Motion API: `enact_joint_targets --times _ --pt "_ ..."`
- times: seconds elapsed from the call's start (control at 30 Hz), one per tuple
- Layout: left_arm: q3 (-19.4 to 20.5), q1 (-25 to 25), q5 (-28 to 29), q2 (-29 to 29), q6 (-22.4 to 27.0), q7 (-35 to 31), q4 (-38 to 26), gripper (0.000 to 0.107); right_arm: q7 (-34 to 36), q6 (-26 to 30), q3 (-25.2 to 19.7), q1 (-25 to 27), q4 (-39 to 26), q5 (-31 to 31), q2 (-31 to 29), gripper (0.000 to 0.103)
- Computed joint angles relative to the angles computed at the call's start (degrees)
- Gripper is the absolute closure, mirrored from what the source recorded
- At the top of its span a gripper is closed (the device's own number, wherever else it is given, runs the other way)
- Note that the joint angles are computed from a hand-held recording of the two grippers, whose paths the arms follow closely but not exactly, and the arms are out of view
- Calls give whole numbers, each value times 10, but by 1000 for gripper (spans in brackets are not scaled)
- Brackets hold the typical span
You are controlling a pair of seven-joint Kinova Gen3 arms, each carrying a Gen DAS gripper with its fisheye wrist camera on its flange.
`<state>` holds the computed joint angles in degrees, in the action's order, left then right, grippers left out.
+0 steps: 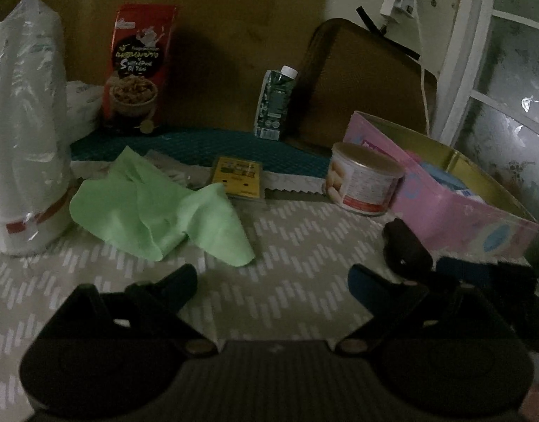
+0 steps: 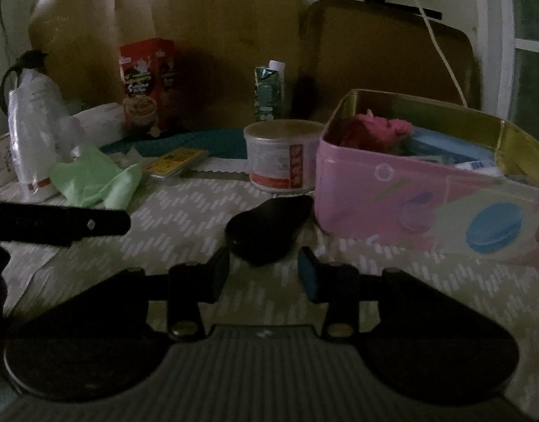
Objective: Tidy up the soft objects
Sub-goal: 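Reach the right tool to the black round pouch and grasp it, then lift the black pouch with the right tool and carry it toward the tin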
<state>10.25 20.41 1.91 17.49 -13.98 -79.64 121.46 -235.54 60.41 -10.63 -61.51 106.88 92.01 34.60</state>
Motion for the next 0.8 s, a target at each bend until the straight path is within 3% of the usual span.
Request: enact_joint_targets --times 0.23,0.4,0.47,0.6,0.7,0.8 --pt "36 -42 -39 4 -15 40 7 11 13 -48 7 36 -21 1 -7 46" --pt "60 -82 -88 2 -86 100 43 11 96 -91 19 49 -59 -20 4 41" --pt "61 -89 -104 2 -92 125 45 11 108 -108 22 51 -59 -19 -2 38" --pt "71 -110 -149 5 -90 175 43 11 50 -125 25 55 -49 3 -12 14" --pt "64 -107 -161 5 -100 187 46 11 -2 -126 20 69 -55 5 -10 11" --pt "58 -103 -166 5 -108 194 49 11 8 -116 27 67 -82 -21 7 14"
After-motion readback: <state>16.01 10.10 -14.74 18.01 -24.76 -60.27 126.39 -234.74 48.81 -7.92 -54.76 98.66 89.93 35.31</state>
